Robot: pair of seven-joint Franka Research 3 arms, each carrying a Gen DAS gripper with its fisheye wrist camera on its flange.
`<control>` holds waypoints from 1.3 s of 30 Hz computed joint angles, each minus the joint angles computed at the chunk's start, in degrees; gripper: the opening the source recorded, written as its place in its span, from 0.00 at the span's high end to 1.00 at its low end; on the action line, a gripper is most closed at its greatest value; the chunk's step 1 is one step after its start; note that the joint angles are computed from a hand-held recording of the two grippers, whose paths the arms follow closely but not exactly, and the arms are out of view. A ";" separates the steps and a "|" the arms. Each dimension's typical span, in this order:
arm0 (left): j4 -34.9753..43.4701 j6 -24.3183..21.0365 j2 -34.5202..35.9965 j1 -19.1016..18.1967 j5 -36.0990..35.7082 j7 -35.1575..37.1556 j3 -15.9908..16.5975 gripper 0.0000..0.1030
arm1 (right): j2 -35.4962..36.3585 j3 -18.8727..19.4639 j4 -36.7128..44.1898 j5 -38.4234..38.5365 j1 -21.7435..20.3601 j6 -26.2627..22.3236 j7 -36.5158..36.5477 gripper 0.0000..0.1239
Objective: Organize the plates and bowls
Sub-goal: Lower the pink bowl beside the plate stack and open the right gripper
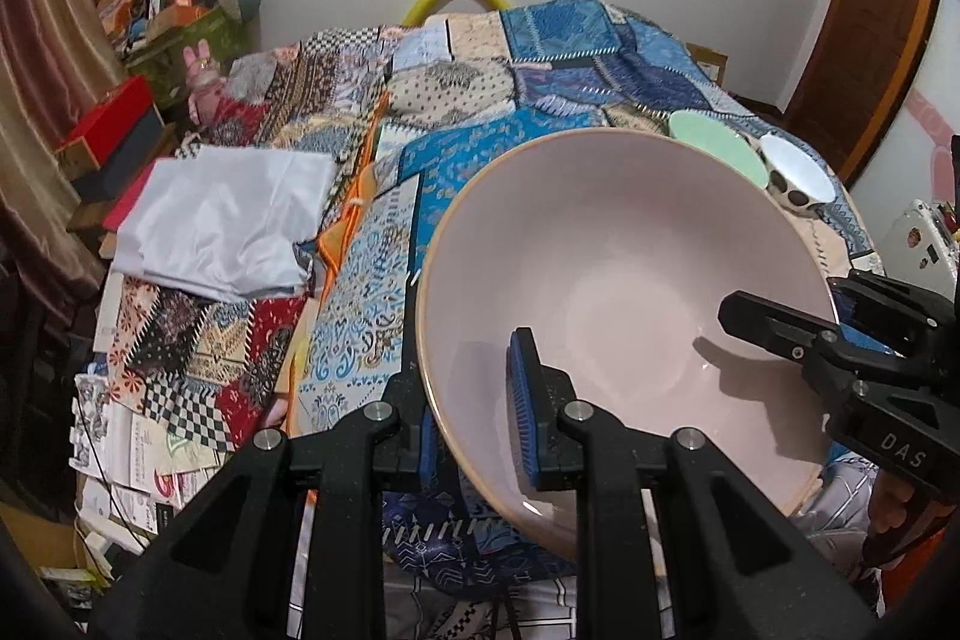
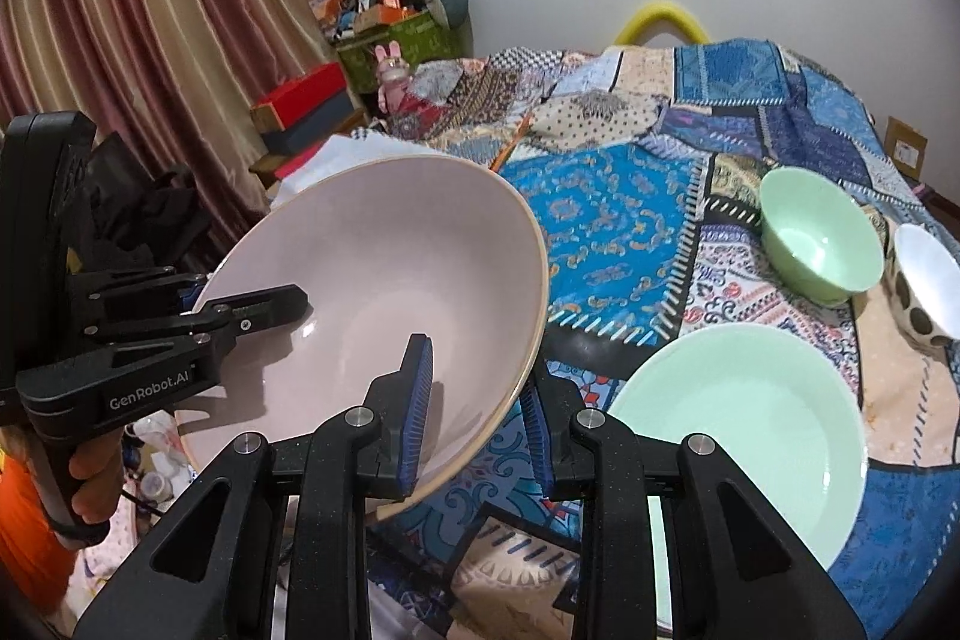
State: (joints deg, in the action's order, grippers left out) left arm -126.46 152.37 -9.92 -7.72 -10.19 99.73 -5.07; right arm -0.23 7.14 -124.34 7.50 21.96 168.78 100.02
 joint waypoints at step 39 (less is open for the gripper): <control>8.88 -6.96 15.63 5.57 -1.89 1.23 -4.48 0.80 | 10.52 -2.04 8.55 2.40 0.19 -9.89 -1.11 0.78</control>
